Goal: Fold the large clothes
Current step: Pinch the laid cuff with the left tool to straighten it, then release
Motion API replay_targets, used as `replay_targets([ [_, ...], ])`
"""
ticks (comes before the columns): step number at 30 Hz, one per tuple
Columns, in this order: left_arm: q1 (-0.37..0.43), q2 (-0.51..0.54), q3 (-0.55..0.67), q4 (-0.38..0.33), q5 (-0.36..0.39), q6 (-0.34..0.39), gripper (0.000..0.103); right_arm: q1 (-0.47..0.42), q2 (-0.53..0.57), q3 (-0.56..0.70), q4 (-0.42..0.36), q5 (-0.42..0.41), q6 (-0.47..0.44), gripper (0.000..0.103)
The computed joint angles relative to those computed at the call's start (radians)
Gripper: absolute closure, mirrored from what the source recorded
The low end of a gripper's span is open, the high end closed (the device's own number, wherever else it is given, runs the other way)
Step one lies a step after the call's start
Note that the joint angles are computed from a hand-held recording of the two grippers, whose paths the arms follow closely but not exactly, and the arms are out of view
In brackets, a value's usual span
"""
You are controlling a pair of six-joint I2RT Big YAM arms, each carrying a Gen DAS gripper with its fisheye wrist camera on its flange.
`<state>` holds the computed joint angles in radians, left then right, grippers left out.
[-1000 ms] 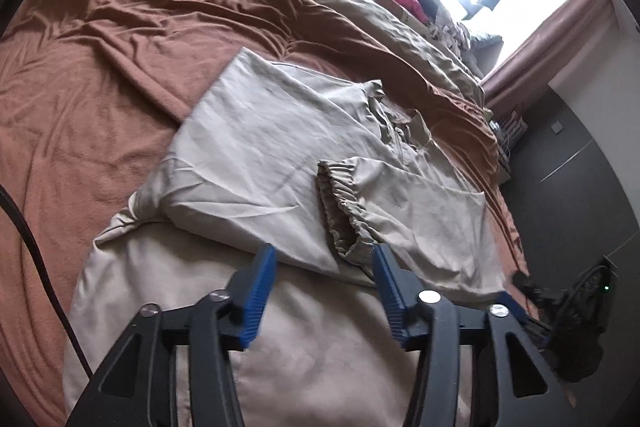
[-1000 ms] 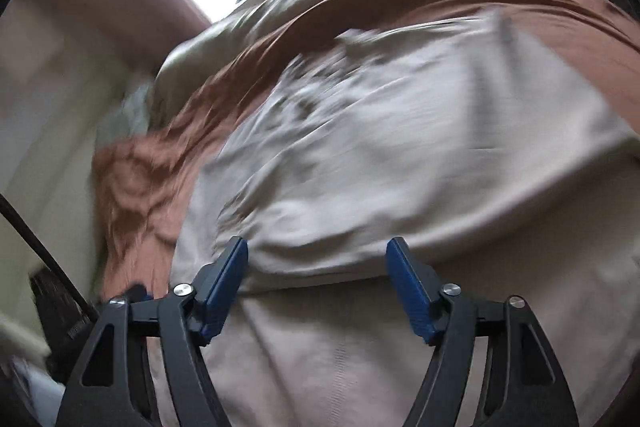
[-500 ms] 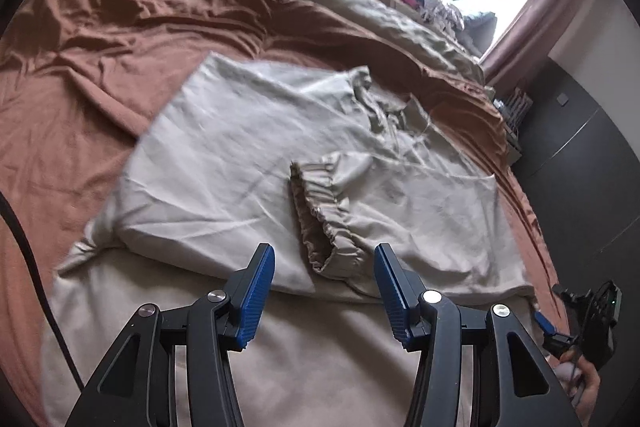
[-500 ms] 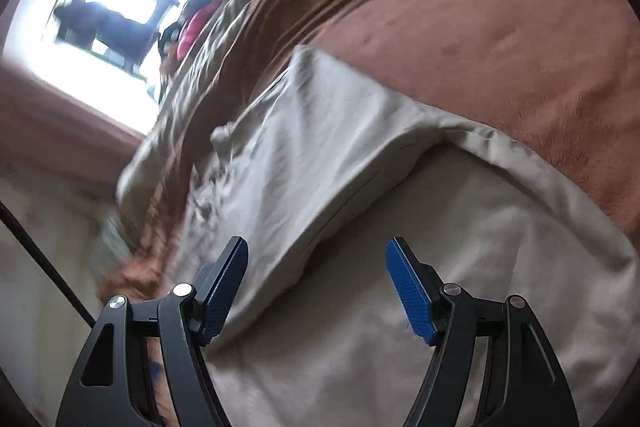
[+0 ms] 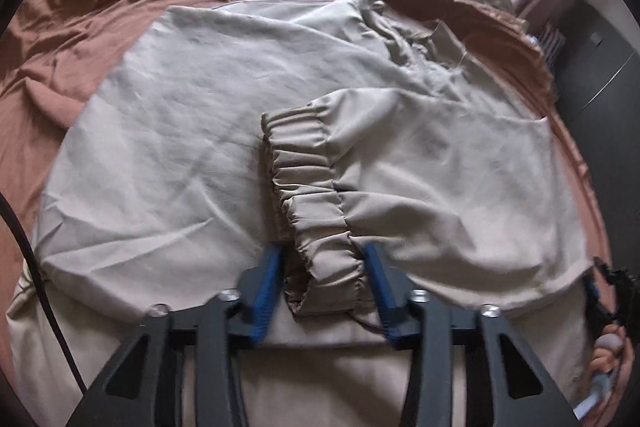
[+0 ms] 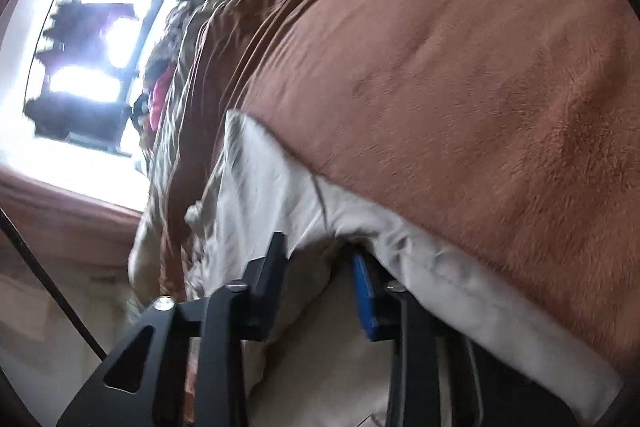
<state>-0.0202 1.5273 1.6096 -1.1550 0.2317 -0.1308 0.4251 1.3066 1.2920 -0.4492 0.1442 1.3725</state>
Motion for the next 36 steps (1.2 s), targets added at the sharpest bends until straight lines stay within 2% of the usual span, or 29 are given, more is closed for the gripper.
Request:
replay_targets([
  [2,-0.009,0.011,0.015,-0.003,-0.027,0.007,0.072,0.002,-0.002,-0.013,0.029,0.001,0.014,0.079],
  [4,-0.011,0.018,0.034,-0.003,-0.049,0.01,0.076,0.009,0.011,0.004,0.018,0.01,0.008,0.079],
  [5,-0.011,0.018,0.039,-0.002,-0.07,0.008,0.085,0.012,0.012,0.007,0.012,0.013,0.007,0.079],
  [8,-0.005,0.019,0.057,-0.016,-0.106,0.004,0.089,-0.002,0.017,0.009,0.009,-0.022,0.025,0.078],
  [10,0.002,0.021,0.07,-0.044,-0.09,0.012,0.089,-0.01,-0.018,-0.032,0.028,-0.05,0.047,0.078],
  [12,0.015,0.01,0.073,-0.061,-0.046,0.018,0.089,-0.017,-0.049,-0.068,0.04,-0.074,0.062,0.073],
  [13,0.022,-0.002,0.073,-0.065,-0.033,0.018,0.088,-0.016,-0.065,-0.084,0.053,-0.078,0.066,0.063],
  [14,0.028,-0.015,0.072,-0.067,-0.027,0.019,0.087,-0.012,-0.076,-0.096,0.063,-0.072,0.065,0.048],
  [15,0.039,-0.034,0.071,-0.073,-0.015,0.022,0.085,-0.003,-0.093,-0.104,0.066,-0.054,0.059,0.042],
  [16,0.045,-0.045,0.074,-0.083,-0.007,0.022,0.075,0.006,-0.1,-0.106,0.061,-0.036,0.051,0.038],
  [17,0.056,-0.062,0.075,-0.096,0.009,0.023,0.059,0.014,-0.107,-0.105,0.052,-0.023,0.038,0.038],
  [19,0.072,-0.095,0.071,-0.107,0.023,0.032,0.044,0.037,-0.117,-0.099,0.024,-0.017,0.002,0.038],
  [22,0.096,-0.155,0.057,-0.127,0.012,0.053,0.043,0.076,-0.132,-0.077,-0.056,0.016,-0.034,0.038],
  [25,0.147,-0.209,0.039,-0.161,0.069,0.055,0.043,0.106,-0.147,-0.051,-0.11,0.038,-0.085,0.038],
  [29,0.214,-0.282,0.008,-0.204,0.11,0.091,0.043,0.156,-0.193,-0.053,-0.167,0.053,-0.139,0.038],
  [33,0.312,-0.352,-0.021,-0.259,0.169,0.161,0.043,0.21,-0.269,-0.085,-0.219,0.069,-0.177,0.038],
  [36,0.382,-0.391,-0.039,-0.291,0.211,0.206,0.043,0.243,-0.326,-0.093,-0.308,0.107,-0.199,0.038],
])
